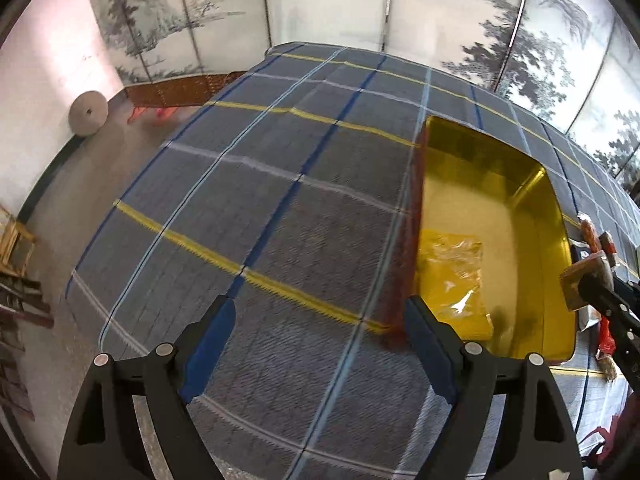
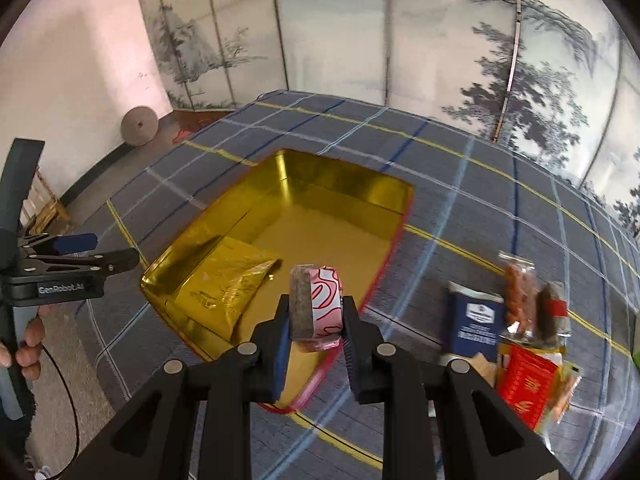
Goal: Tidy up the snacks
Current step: 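Carry the pink-striped snack into the gold tin beside the yellow bag, open right tool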
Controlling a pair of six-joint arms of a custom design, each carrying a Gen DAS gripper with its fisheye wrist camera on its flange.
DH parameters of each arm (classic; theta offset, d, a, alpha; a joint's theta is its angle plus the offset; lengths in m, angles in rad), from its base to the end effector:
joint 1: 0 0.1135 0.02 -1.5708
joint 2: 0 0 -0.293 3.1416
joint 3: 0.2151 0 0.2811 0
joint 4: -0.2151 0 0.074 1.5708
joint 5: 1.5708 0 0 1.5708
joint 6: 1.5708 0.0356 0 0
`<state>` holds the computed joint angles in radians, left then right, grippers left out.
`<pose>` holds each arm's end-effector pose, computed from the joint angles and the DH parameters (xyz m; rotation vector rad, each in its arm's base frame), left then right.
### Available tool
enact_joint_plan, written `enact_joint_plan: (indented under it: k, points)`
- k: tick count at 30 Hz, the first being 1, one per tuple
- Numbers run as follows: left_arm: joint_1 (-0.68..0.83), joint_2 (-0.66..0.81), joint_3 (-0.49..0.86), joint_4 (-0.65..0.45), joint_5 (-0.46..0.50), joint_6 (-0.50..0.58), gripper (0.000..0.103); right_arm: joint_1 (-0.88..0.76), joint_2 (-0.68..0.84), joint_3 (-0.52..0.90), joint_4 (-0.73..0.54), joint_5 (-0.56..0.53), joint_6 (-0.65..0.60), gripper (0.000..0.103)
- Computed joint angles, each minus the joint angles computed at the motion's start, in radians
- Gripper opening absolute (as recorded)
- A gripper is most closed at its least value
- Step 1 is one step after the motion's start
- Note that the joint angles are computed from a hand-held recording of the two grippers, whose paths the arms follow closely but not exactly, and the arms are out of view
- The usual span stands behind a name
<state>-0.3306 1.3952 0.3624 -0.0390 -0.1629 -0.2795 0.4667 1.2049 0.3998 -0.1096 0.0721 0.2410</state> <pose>0.2036 -0.0638 0.1011 0.0125 2.6188 0.0035 0.1937 0.0947 0.1439 -0.2504 2.4817 0.2098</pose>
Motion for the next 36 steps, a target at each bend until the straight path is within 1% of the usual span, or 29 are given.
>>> enact_joint_plan:
  k: [6,13,28,36]
  points:
    - [0.058,-0.004,-0.029,0.019,0.024,0.032,0.083,0.054,0.122,0.039,0.043,0.025,0.009,0.023]
    - [0.095,0.01,-0.046,0.039,0.044,0.05,0.083,0.078,0.209,0.068,0.057,0.032,0.017,0.023]
    - [0.097,0.015,-0.062,0.057,0.061,0.041,0.083,0.109,0.289,0.101,0.065,0.046,0.018,0.023]
    - [0.095,0.017,-0.067,0.058,0.061,0.034,0.083,0.116,0.308,0.104,0.076,0.055,0.019,0.023]
